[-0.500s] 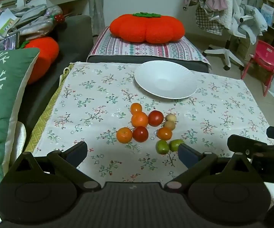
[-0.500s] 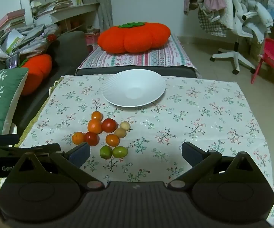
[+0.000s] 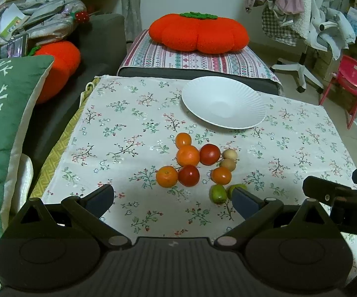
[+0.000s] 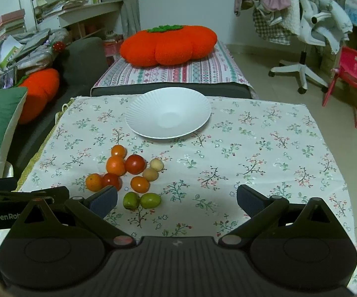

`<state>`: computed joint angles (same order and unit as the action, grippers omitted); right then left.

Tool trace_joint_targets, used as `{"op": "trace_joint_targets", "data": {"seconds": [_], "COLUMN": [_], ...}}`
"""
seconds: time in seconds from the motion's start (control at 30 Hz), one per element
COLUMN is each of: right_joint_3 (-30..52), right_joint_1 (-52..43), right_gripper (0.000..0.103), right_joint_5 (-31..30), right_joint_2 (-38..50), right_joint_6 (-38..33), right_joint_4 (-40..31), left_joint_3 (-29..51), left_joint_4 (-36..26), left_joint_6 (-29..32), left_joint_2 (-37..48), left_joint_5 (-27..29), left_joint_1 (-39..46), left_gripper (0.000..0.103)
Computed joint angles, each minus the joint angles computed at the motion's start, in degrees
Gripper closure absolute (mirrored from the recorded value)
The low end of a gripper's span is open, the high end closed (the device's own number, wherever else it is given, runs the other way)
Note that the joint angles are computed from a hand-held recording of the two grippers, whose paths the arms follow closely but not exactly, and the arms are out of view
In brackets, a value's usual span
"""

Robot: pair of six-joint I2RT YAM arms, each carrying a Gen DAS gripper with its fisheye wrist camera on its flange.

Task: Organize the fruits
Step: 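Move both grippers toward the fruit cluster on the cloth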

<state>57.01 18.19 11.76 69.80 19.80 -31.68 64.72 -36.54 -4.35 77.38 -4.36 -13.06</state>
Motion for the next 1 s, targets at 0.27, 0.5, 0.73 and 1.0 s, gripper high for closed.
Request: {"op": "trace_joint_targets", "data": {"seconds": [0.27, 0.5, 0.73, 1.0], "right_joint_3": [-2.58, -1.14, -2.13, -7.05], "right_joint_1": [-1.11, -1.73, -3.13, -5.74], "right_gripper": [0.000, 0.000, 0.000, 0.000], "right_joint_5": [-2.63, -3.14, -4.03, -4.48], "right_joint_2": [0.24, 2.81, 5.09, 7.37], "right_joint_6": [0.51, 0.22, -2.60, -11.68], "right_joint_4": [6.00, 5.30, 9.24, 22.99], "left_joint_3": [0.70, 1.52, 1.92, 1.78], "left_joint_4": [0.49, 1.45, 3.59, 7.38], "left_joint_6": [0.95, 2.04, 3.19, 5.80], "left_joint_2": [1.99, 4.94, 9.20, 13.75], "left_joint_5": [1.43, 3.20, 4.83, 8.24], "left_joint_1": [1.37, 2.55, 5.33, 9.63], "left_gripper": [0.012, 0.012, 0.012, 0.012]}}
